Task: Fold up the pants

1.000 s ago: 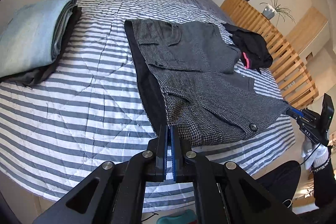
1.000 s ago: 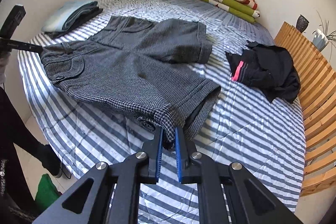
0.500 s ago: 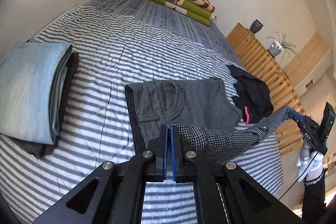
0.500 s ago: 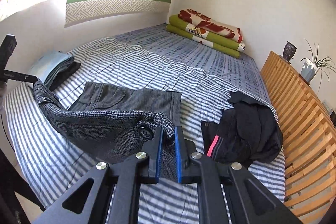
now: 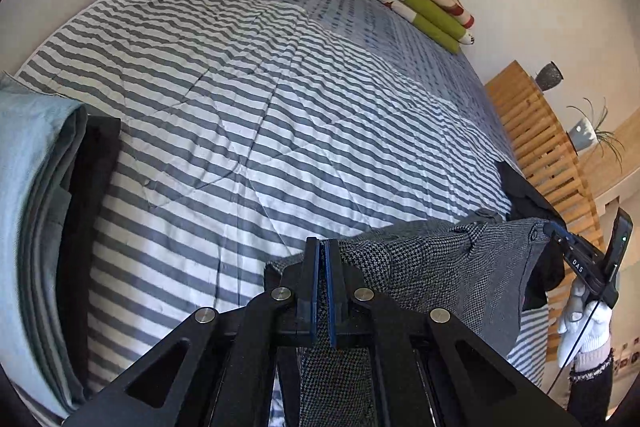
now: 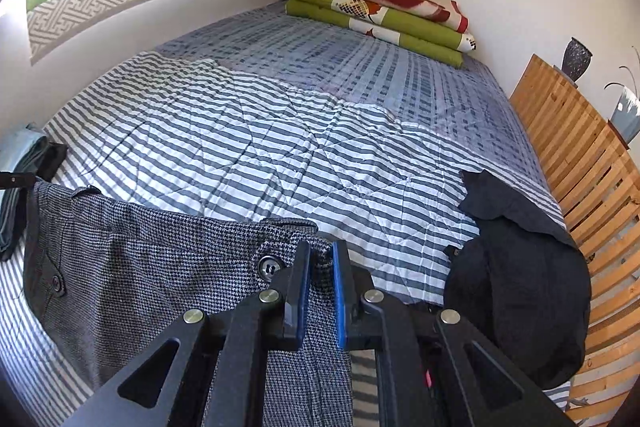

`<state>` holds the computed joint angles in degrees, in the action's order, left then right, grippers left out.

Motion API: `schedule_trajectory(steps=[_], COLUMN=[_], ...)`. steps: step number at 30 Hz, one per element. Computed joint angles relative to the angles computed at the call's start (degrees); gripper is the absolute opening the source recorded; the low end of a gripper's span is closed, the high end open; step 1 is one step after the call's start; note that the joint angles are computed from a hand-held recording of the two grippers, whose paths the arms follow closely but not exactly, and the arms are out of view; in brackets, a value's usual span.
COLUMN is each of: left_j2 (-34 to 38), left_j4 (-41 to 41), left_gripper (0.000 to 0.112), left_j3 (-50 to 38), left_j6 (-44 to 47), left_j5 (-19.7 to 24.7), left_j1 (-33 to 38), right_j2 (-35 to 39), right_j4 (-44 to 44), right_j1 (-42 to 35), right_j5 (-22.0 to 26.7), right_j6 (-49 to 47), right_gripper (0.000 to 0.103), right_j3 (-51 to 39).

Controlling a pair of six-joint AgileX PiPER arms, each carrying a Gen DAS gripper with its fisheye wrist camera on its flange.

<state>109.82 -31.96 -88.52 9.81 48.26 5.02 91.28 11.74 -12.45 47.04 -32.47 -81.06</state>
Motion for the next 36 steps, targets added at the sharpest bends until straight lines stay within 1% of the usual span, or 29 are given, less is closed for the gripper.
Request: schedule_trajectory(steps=[3,8,10,11,13,14,15,16,17,18,19,20,21,22,23,25,28,30,32,33,34,35,36], left_j2=[5.1,12.7,15.3,16.3,16.5,15.9,14.8,13.4,11.5,9.2,6.6,4.1,1.8,-0.3,-2.2,-4.9,-6.9,-7.2,-6.6,-6.6,-7.5,-7.3,-6.8], left_j4=[1.3,5.4,7.1,6.8,5.5,5.9,6.2,6.1,4.8,2.8,1.2,-0.9,-3.0,-5.2,-7.1,-9.8,-15.3,-18.6,-20.3,-21.7,-22.7,-22.9,-23.6], left_gripper=[0.002,0.002,0.003,0.005,0.006,0.012,0.021,0.027,0.038,0.048,0.055,0.067,0.076,0.076,0.077,0.077,0.076,0.077,0.079,0.083,0.084,0.083,0.067], left_j3=[-4.2,-9.9,-11.8,-12.5,-12.1,-11.5,-10.2,-8.6,-6.5,-3.5,-0.5,3.0,6.6,10.3,14.1,20.5,29.4,33.2,35.3,36.2,37.2,36.9,36.5], left_j6=[-1.1,-4.7,-6.8,-7.1,-6.2,-6.1,-6.2,-6.4,-5.4,-3.3,-1.2,1.7,4.1,6.7,9.2,12.6,18.9,22.0,23.0,23.6,24.4,24.8,25.4], left_j5=[-0.8,-1.0,-0.3,0.3,0.4,0.0,-1.0,-1.5,-2.0,-3.1,-3.6,-4.2,-4.4,-4.4,-4.2,-2.7,-2.2,-2.7,-4.6,-5.8,-8.0,-7.9,-7.5], left_j1=[-0.5,-1.9,-2.5,-2.4,-2.0,-1.9,-1.7,-1.2,-0.6,0.1,0.7,1.3,1.9,2.5,3.1,4.0,4.6,3.7,1.7,0.7,-0.7,-1.8,-2.7], right_j2=[5.8,12.6,15.7,18.0,19.6,19.9,19.7,19.1,18.0,16.6,15.3,14.3,14.2,13.8,13.3,11.9,9.9,9.2,8.6,8.5,9.0,9.7,9.9], right_j4=[-3.2,-9.1,-10.1,-10.8,-12.4,-11.3,-8.7,-5.9,-3.6,-1.6,1.8,7.1,12.0,15.7,18.4,21.0,22.9,23.7,24.9,25.2,25.7,26.3,27.2], right_j1=[2.5,5.3,5.5,5.5,5.1,4.1,2.8,1.3,-0.3,-1.7,-3.9,-6.8,-9.8,-12.8,-15.5,-20.1,-26.2,-28.9,-30.2,-30.2,-29.8,-29.3,-28.7], right_j5=[-2.7,-7.3,-7.7,-6.5,-6.0,-5.0,-3.8,-2.7,-2.0,-1.5,-0.2,2.9,7.3,11.0,13.7,16.5,18.0,18.5,18.4,18.0,18.0,18.6,18.9], right_j6=[3.6,9.3,10.4,10.9,12.5,12.1,10.5,8.7,6.8,5.4,3.1,-0.3,-3.8,-7.0,-9.6,-14.0,-19.7,-22.7,-25.6,-26.0,-25.7,-25.1,-24.9], right_gripper=[0.009,0.009,0.011,0.011,0.024,0.028,0.033,0.035,0.038,0.047,0.056,0.060,0.065,0.067,0.067,0.067,0.067,0.067,0.068,0.070,0.071,0.071,0.073], right_j3=[-2.8,-3.9,-4.9,-6.9,-7.7,-8.6,-9.1,-9.5,-9.3,-8.8,-8.2,-7.7,-8.0,-7.1,-5.5,-0.5,8.0,12.5,15.9,17.0,17.4,17.5,17.9])
